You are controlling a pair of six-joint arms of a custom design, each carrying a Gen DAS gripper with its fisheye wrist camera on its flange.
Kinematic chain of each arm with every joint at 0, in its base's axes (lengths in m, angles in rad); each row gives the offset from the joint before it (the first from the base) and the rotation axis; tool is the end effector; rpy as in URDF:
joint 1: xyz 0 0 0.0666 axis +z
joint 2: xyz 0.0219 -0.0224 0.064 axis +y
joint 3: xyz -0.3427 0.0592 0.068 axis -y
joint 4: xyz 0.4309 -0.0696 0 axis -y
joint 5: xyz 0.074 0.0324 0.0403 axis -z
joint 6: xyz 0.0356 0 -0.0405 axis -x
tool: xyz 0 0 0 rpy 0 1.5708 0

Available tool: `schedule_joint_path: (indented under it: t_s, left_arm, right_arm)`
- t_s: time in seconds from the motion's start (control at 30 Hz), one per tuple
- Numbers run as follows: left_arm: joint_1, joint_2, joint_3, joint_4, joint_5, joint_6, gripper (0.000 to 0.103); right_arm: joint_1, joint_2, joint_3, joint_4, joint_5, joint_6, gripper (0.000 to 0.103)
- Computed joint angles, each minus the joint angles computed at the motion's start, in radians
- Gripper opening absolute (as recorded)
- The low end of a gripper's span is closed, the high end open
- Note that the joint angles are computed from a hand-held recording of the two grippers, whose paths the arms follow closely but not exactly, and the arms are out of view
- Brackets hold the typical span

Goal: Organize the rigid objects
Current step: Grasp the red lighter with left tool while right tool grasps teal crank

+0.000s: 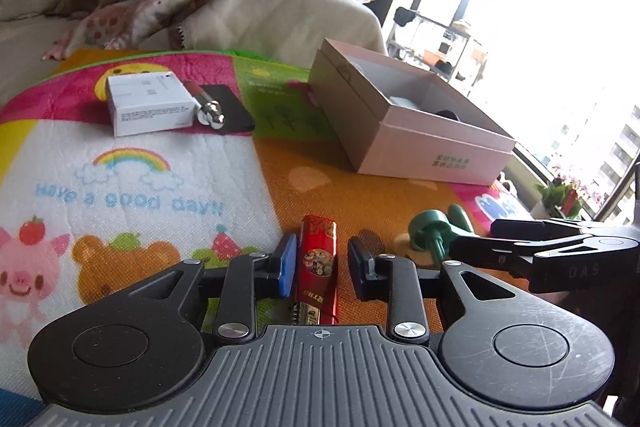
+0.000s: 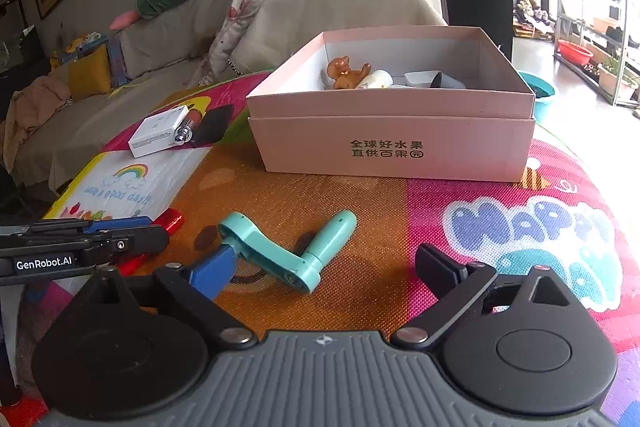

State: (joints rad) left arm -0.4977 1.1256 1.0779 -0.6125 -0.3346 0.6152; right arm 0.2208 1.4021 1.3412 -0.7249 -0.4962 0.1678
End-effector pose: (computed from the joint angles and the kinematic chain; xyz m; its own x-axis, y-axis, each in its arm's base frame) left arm 0.4017 -0.2054 0.3825 -0.5688 -0.3113 -0.7613 -0.1289 0.9479 -0.2914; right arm 0.5192 0.1335 0.3790 -0.5935 -0.2837 -0.7531 -0.6289 0.7475 0.2140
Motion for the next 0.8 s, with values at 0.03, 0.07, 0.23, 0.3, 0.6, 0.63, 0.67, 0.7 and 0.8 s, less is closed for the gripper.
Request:
schedule_joint_path:
  t_s: [0.03, 0.07, 0.23, 0.3, 0.6, 0.63, 0.67, 0.7, 0.8]
  left_arm:
    - [-0.001, -0.003, -0.004, 0.006, 0.003, -0.003, 0.031]
    - [-0.003, -0.004, -0.006, 0.008, 0.0, -0.009, 0.031]
    - [-0.022, 0.02, 0.019, -0.02, -0.05, -0.033, 0.03]
    - [-0.027, 0.026, 0.025, -0.028, -0.064, -0.041, 0.03]
    - [-0.023, 0.018, 0.016, -0.016, -0.053, -0.026, 0.03]
    - [-0.023, 0.017, 0.015, -0.015, -0.052, -0.025, 0.029]
    - [-0.022, 0.017, 0.015, -0.014, -0.052, -0.024, 0.029]
    - [-0.022, 0.017, 0.014, -0.014, -0.052, -0.024, 0.03]
    - [-0.022, 0.016, 0.013, -0.012, -0.05, -0.024, 0.029]
  right_arm:
    - [-0.003, 0.007, 0.009, -0.013, -0.013, 0.004, 0.103]
    - [-0.006, 0.012, 0.016, -0.021, -0.022, 0.003, 0.103]
    - [0.005, 0.02, 0.036, -0.062, 0.006, 0.041, 0.103]
    - [0.021, 0.016, 0.035, -0.07, 0.046, 0.081, 0.103]
    - [0.033, 0.002, 0.03, -0.061, 0.082, -0.003, 0.103]
    - [0.036, 0.004, 0.036, -0.065, 0.071, -0.03, 0.103]
    - [0.04, 0.012, 0.05, -0.076, 0.048, -0.046, 0.103]
    - [0.047, 0.018, 0.061, -0.081, 0.038, -0.057, 0.103]
    - [0.091, 0.015, 0.059, -0.034, 0.142, -0.033, 0.102]
